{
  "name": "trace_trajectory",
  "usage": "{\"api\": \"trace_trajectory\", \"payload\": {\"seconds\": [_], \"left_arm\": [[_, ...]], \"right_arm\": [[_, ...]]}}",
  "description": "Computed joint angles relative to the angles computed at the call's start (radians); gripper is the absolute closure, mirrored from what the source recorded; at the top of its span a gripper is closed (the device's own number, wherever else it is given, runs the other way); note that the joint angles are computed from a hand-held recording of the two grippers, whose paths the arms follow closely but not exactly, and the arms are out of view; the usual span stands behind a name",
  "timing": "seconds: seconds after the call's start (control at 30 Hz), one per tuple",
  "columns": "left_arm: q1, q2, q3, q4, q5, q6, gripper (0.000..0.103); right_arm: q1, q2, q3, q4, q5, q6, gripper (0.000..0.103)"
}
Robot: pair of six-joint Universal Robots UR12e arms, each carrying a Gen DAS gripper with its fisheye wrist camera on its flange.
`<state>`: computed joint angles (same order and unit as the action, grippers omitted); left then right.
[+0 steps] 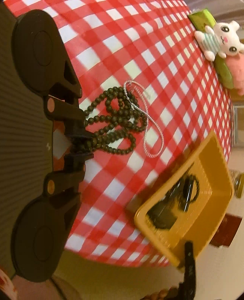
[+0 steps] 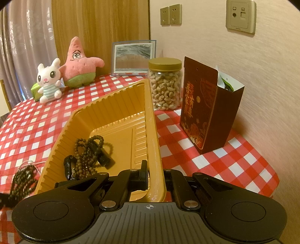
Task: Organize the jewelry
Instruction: 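Grasp the long dark bead strand with the left tool, then lift the dark bead strand high and lower it into the orange tray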
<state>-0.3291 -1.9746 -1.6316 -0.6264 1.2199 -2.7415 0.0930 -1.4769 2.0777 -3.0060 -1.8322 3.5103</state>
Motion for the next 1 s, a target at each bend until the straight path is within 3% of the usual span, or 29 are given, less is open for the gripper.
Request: {"api": "trace_trajectory", "payload": {"seconds": [0.17,0.3,0.43,0.57,0.63,0.67,0.8,1.0], "left_arm": [[-0.002,0.011,-0.011,-0.007,0.016,-0.003,0.088],[-0.009,0.006,-0.013,0.028,0.051,-0.039,0.062],[-0.018,-0.003,-0.016,0.056,0.071,-0.042,0.062],[-0.027,-0.007,-0.025,0.1,0.095,-0.016,0.065],[-0.026,-0.006,-0.027,0.101,0.08,0.004,0.086],[-0.023,-0.006,-0.022,0.086,0.068,0.005,0.09],[-0.016,0.002,-0.018,0.064,0.033,0.021,0.097],[0.011,0.036,-0.013,0.082,-0.048,0.02,0.097]], "right_arm": [[0.0,0.001,0.001,-0.003,0.0,-0.001,0.098],[0.0,0.002,0.004,-0.006,0.002,-0.002,0.098],[0.003,0.001,0.007,-0.008,0.002,-0.003,0.098],[0.006,-0.003,0.011,-0.004,0.003,0.004,0.098],[0.007,-0.004,0.012,-0.004,0.003,0.006,0.098],[0.008,-0.005,0.012,-0.004,0.003,0.006,0.098],[0.009,-0.005,0.013,-0.007,0.002,0.006,0.098],[0.008,-0.005,0.012,-0.011,0.004,0.003,0.098]]}}
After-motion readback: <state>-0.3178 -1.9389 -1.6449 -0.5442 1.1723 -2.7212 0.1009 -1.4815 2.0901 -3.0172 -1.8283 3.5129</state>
